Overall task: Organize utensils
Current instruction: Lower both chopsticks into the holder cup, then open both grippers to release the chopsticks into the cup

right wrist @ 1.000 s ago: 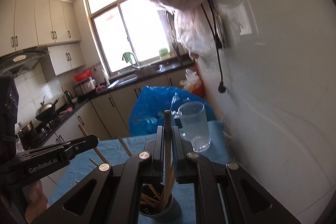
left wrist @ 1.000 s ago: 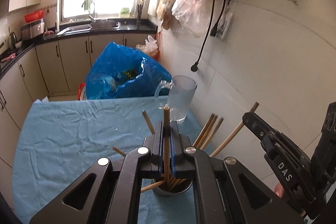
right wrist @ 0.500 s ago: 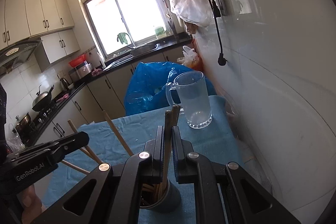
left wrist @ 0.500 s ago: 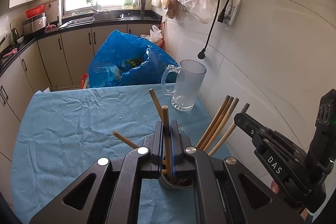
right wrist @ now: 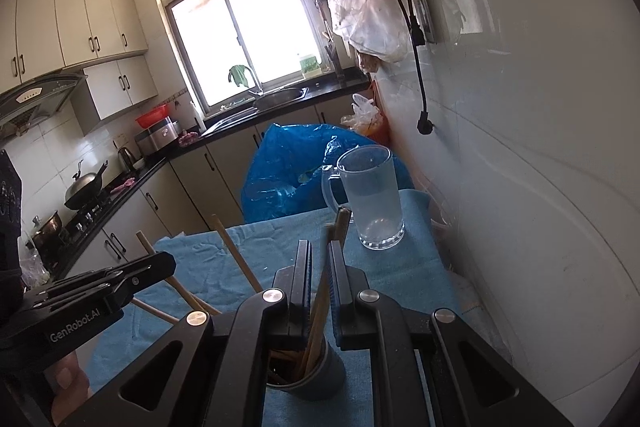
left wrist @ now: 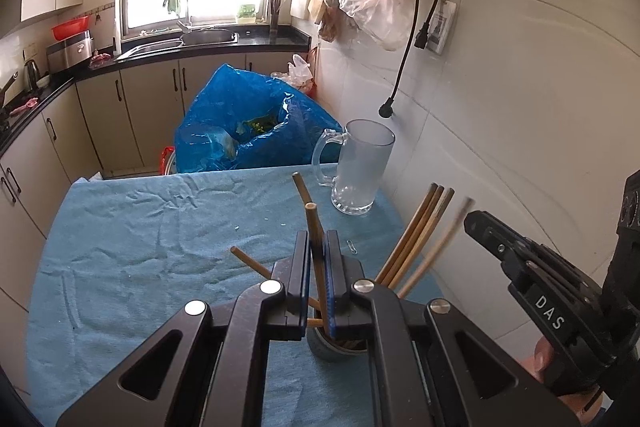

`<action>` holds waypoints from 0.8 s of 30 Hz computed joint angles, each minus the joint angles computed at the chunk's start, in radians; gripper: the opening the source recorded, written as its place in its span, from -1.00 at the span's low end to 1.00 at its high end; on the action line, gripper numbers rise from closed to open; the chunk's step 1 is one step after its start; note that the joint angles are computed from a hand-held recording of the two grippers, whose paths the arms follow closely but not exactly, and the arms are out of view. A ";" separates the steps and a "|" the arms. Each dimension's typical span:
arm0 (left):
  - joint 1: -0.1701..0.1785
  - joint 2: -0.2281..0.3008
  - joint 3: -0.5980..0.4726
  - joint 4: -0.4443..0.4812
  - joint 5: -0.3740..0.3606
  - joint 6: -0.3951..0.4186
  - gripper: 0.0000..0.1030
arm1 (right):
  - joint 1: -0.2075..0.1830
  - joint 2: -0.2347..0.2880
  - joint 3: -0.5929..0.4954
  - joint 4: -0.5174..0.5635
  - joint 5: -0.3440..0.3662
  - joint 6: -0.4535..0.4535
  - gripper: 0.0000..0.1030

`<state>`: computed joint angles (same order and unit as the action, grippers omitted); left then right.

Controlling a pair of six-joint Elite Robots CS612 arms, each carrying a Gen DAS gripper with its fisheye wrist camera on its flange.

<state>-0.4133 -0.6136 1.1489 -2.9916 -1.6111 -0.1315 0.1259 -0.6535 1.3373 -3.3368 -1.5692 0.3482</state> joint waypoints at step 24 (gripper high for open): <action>0.003 -0.089 0.171 -0.151 0.024 0.012 -0.43 | 0.008 -0.065 0.117 -0.075 -0.063 0.058 -0.35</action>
<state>-0.4103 -0.7028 1.3194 -3.1422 -1.5866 -0.1198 0.1342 -0.7186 1.4547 -3.4122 -1.6322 0.4058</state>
